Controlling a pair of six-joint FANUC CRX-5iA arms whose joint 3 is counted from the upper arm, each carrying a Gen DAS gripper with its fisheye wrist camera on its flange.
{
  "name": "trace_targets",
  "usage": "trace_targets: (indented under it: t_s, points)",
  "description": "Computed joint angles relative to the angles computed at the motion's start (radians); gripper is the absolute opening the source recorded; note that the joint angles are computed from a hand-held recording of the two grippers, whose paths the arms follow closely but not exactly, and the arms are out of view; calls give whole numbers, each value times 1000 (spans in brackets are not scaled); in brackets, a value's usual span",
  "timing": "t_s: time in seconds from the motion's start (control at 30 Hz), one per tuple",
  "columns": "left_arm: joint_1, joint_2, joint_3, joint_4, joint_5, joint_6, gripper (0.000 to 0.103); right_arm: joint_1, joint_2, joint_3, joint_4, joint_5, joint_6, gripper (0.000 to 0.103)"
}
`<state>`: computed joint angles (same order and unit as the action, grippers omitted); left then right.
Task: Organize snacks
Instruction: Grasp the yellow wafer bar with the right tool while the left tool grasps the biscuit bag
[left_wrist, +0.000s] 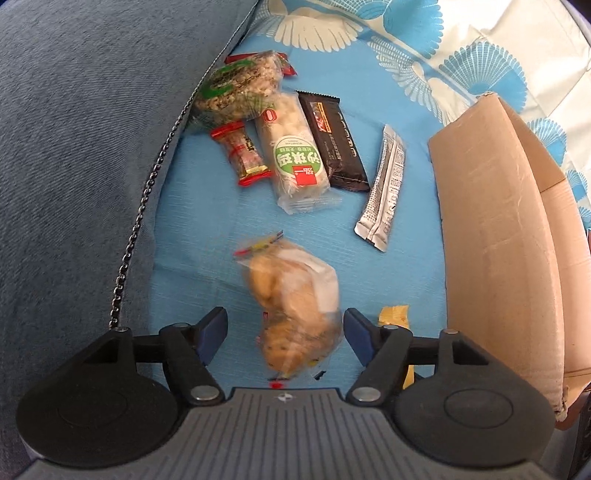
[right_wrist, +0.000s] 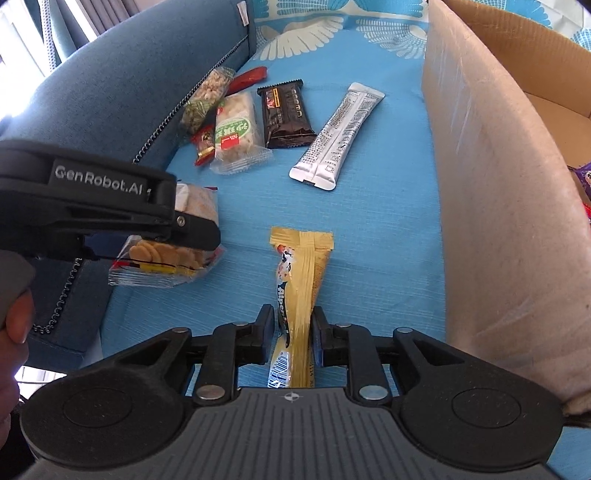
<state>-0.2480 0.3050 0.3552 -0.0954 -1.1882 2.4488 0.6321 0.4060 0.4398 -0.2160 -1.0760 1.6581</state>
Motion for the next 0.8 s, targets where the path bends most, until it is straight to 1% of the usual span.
trace_targets:
  t_s: [0.13,0.27,0.4,0.47,0.53,0.57,0.73,0.8]
  points:
    - [2,4,2,3,6,12,75,10,-8,-18,27,15,5,22]
    - [-2,24,27,0,-12,6,75,15,-11,-26,38,24,3,22]
    - [-7,48,57,-5,-51,-7,75,16,-8,-23,41,24,7,22]
    - [-6,48,55,-3,-50,-11,74,17,-11,-28,44,30,5,20]
    - [-7,47,53,-4,-48,-19,68,19,-14,-33,46,34,0,15]
    - [-8,47,52,-3,-48,-25,61,18,-15,-33,45,35,-2,14]
    - [-18,51,65,-27,-56,-28,55,14,-24,-39,32,55,2,11]
    - [-22,49,68,-41,-56,-17,50,12,-32,-47,25,72,8,11]
